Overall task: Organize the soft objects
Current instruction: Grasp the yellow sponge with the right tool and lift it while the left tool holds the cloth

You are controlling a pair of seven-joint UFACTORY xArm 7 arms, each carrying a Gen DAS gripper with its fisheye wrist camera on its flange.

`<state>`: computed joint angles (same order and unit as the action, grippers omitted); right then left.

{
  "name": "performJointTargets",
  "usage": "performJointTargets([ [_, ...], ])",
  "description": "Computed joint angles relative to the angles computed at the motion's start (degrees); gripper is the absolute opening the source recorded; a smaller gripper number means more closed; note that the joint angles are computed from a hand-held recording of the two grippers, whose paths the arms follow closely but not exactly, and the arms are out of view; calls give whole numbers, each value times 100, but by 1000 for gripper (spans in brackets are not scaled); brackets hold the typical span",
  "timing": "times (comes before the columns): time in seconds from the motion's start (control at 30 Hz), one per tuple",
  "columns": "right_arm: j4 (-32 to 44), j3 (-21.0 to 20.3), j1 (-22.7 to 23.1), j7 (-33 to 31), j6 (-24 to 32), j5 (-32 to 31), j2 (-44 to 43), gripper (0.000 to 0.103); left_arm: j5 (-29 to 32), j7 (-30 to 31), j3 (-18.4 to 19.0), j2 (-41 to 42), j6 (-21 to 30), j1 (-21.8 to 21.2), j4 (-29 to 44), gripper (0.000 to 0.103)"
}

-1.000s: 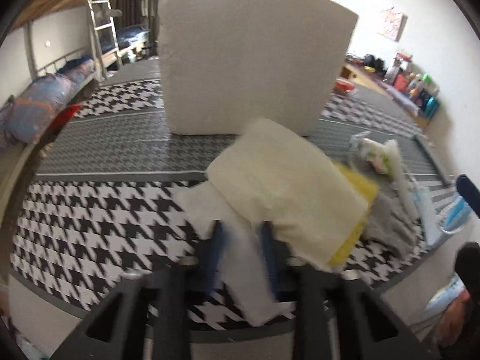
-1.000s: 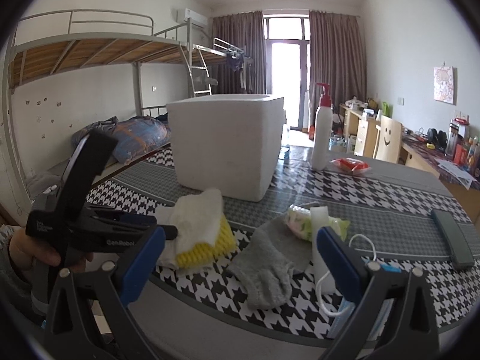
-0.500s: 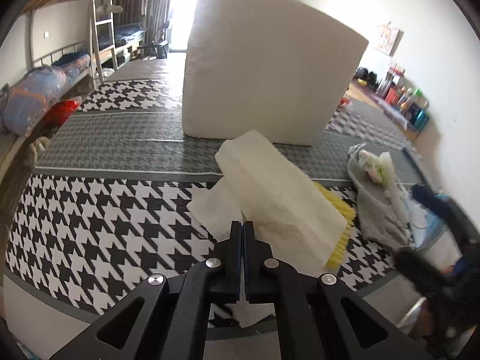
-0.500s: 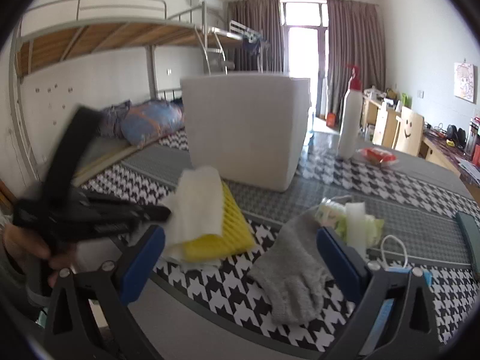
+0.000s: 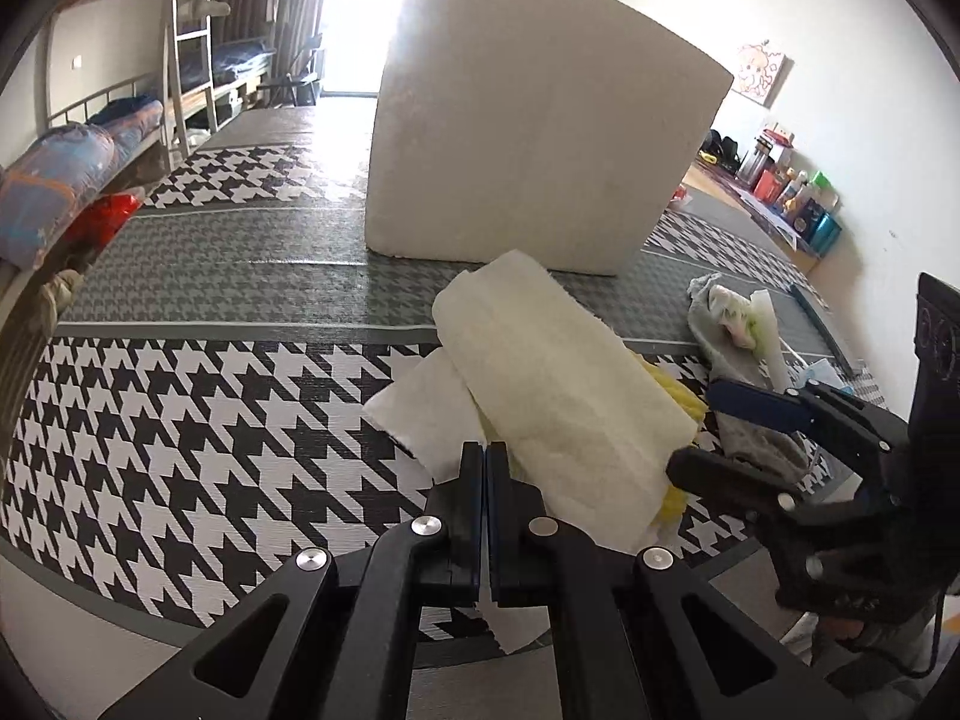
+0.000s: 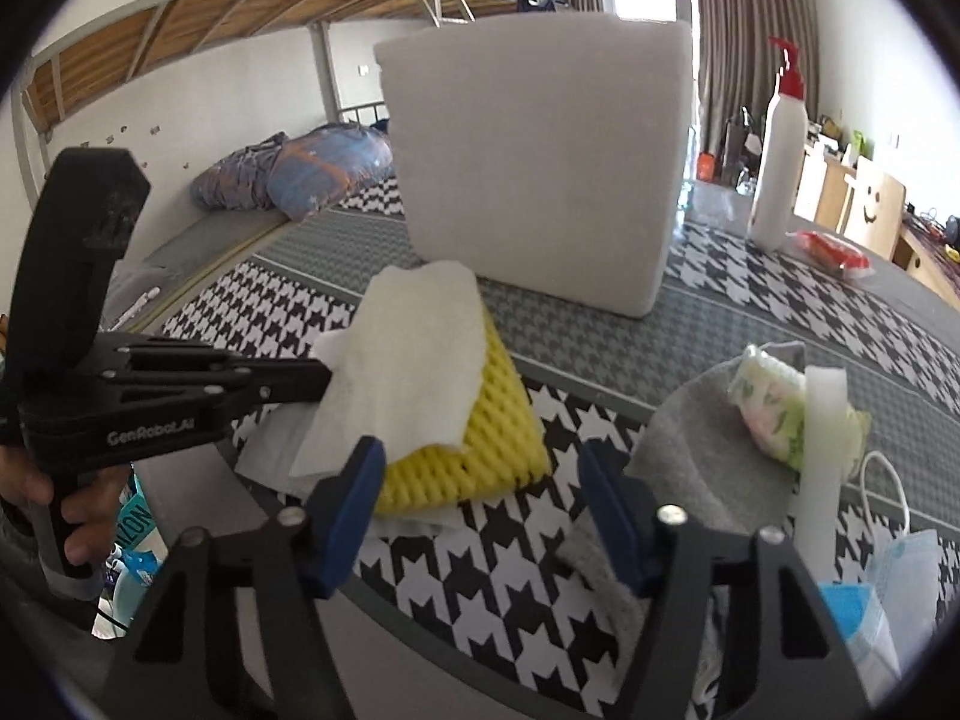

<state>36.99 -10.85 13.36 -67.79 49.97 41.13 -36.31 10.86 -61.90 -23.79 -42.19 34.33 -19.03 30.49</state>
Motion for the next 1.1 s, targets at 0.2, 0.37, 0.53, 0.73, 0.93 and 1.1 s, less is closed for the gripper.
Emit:
performJointTargets([
  [0.2,168,83,-64,121,19,-66,264,58,44,31,-6,101,-24,26,56,1],
  [0.37,244,144,-88,158,106,-146,393,51,114,27,-50,158,47,52,120,1],
  [0.53,338,69,-63,63,495,-122,412,20,216,-9,-112,247,146,88,215,1],
  [0.73,317,-47,-179,9,524,36,95,11,359,-119,-180,379,240,145,337,1],
  [0.93,328,-217,-349,-39,161,86,-120,11,503,-204,-188,421,390,184,400,1],
  [1.1,303,-299,-379,22,14,20,-211,11,485,-130,-82,323,398,114,393,1],
])
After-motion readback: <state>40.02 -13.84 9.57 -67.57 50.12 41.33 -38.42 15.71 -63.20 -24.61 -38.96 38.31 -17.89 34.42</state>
